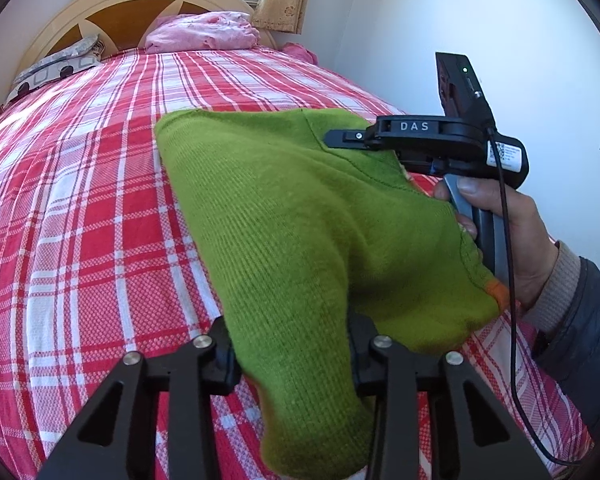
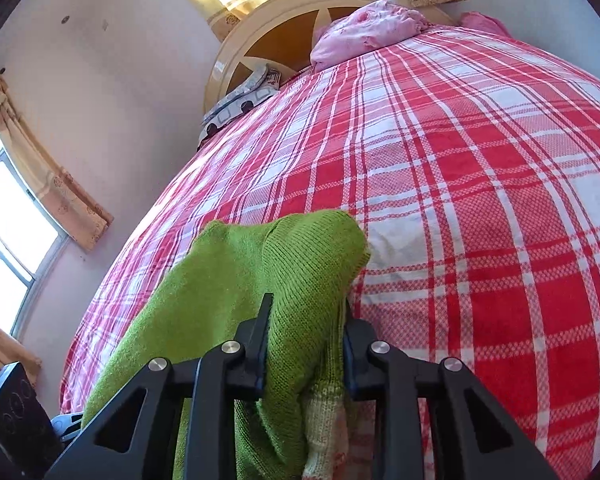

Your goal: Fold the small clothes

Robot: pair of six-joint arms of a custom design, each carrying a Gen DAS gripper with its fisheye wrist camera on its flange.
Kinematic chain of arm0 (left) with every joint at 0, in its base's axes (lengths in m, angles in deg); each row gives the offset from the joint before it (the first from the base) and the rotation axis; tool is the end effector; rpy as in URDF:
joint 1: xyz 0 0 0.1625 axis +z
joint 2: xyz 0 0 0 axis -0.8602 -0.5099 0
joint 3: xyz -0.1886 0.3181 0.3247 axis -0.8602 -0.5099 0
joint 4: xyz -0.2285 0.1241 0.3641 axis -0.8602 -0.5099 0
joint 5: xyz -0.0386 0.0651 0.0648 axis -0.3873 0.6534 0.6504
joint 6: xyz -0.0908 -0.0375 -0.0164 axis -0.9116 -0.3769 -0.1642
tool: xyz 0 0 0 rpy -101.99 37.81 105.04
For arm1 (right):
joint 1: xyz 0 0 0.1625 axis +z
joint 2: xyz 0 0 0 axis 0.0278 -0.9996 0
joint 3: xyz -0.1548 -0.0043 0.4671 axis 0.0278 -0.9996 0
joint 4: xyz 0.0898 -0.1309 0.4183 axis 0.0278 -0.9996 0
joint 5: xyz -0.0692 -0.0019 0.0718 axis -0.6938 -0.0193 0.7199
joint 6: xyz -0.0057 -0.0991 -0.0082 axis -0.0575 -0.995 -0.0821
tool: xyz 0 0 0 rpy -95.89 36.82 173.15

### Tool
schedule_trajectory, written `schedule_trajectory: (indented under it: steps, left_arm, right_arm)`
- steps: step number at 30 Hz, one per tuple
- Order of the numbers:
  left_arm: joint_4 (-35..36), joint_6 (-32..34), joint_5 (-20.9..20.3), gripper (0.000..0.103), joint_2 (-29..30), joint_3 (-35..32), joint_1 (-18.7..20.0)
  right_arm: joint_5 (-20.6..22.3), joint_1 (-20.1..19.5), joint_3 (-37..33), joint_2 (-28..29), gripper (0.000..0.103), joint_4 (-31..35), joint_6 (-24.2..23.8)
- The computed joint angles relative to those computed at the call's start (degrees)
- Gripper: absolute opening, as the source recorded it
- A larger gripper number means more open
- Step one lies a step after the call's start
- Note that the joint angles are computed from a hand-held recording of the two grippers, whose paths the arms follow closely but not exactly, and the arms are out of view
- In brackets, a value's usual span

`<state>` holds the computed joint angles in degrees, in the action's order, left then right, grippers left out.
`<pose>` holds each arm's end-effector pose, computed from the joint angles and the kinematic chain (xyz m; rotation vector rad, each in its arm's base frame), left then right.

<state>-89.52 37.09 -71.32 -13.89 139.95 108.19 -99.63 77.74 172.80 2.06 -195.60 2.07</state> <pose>-0.2537 -0.5091 0.0799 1.6937 2.5252 -0.1269 0.0252 -0.4341 0.2688 -0.3410 -2.3064 1.4714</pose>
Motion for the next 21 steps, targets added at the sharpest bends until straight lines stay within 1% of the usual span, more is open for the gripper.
schedule_trajectory:
  steps: [1,6,9,14,18,21]
  left_arm:
    - [-0.05,0.18,0.11,0.039,-0.15,0.13,-0.06]
    - [0.1,-0.03,0.15,0.038,-1.05,0.54,-0.17]
    - [0.62,0.06,-0.3,0.037,-1.93,0.87,-0.06]
    - [2.59,0.8,-0.13,0.036,-4.03,1.63,0.04]
    - [3.25,1.04,-0.77,0.036,-6.27,2.55,0.5]
    - [3.42,1.29,-0.51,0.036,-8.07,3.38,0.75]
  right_arm:
    - [-0.7,0.46,0.12,0.21,0.028,-0.4,0.22]
    - [-1.07,1.68,1.2,0.15,0.028,-1.38,2.11]
    - [-1.85,3.25,1.75,0.51,0.028,-2.54,2.62]
    - [-3.37,5.85,2.1,1.36,0.028,-2.33,3.72]
    - [-3.29,7.93,2.58,2.98,0.028,-4.47,4.72]
    - [-2.72,9.25,2.76,4.27,0.028,-5.63,5.53]
